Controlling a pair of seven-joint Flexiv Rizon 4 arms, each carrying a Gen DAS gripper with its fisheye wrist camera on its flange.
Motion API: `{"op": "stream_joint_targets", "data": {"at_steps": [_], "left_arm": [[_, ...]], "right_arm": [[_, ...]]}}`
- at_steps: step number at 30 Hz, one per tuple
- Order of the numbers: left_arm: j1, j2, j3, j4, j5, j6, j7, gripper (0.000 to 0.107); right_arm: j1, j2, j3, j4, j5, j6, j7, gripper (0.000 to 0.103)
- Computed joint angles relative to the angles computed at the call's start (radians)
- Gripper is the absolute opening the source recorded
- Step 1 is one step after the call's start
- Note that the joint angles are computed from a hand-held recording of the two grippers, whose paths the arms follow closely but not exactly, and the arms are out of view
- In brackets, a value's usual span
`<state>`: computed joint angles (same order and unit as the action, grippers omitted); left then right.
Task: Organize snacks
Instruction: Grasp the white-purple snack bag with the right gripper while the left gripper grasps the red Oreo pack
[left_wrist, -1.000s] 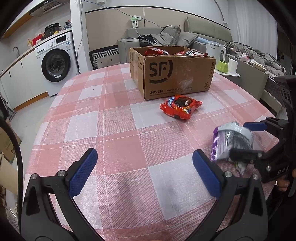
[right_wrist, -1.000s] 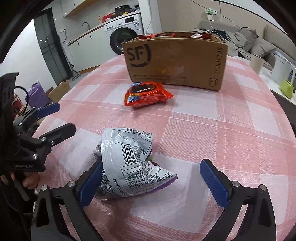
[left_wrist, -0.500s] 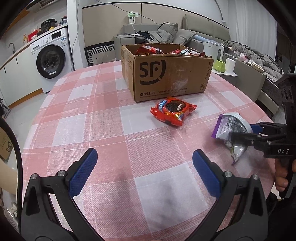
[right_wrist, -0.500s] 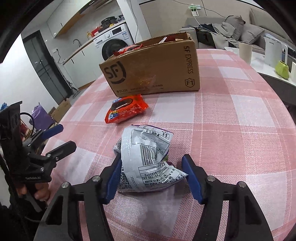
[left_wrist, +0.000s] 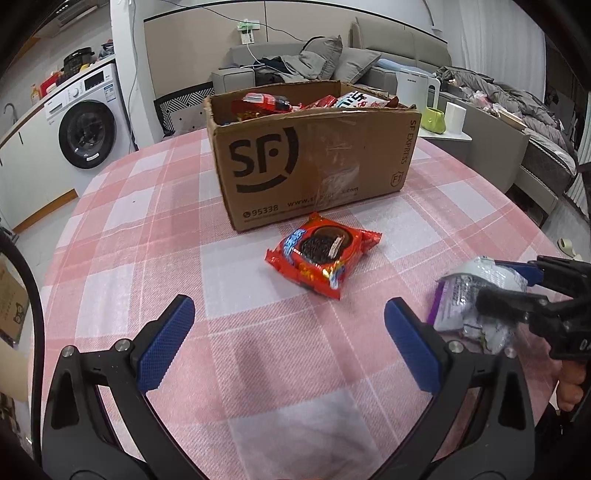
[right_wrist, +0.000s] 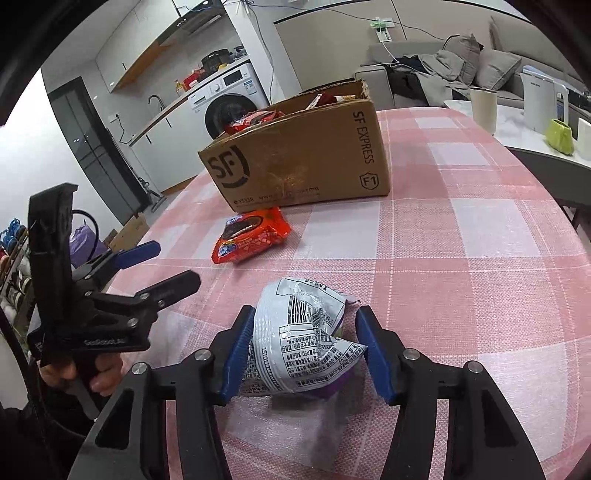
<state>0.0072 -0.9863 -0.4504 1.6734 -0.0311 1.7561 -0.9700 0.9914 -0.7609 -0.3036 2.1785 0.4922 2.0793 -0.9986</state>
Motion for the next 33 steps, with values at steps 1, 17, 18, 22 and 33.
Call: {"op": "stream_joint_targets", "data": {"at_steps": [1, 17, 18, 22, 33], "left_arm": [[-0.017, -0.005, 0.013, -0.021, -0.008, -0.011, -0.001, 0.102], [-0.179, -0.088, 0.138, -0.268, -0.123, -0.209, 0.074, 0.088], [-0.186, -0.092, 0.143, -0.281, -0.130, -0.234, 0.082, 0.083], [-0.174, -0.102, 0.114, -0.298, -0.153, -0.278, 0.131, 0.048], [-0.099, -0.085, 0.007, -0.190, -0.181, -0.195, 0.203, 0.044]], "right_arm": [[-0.002, 0.000, 0.000, 0.000, 0.002, -0.001, 0.002, 0.056], [0.036, -0.011, -0.048, 0.012, 0.013, -0.022, 0.022, 0.058], [0.035, -0.011, -0.048, 0.013, 0.012, -0.020, 0.025, 0.058], [0.053, -0.013, -0.067, 0.016, 0.013, -0.033, 0.031, 0.060], [0.073, -0.012, -0.084, 0.040, -0.044, -0.054, 0.036, 0.071]]}}
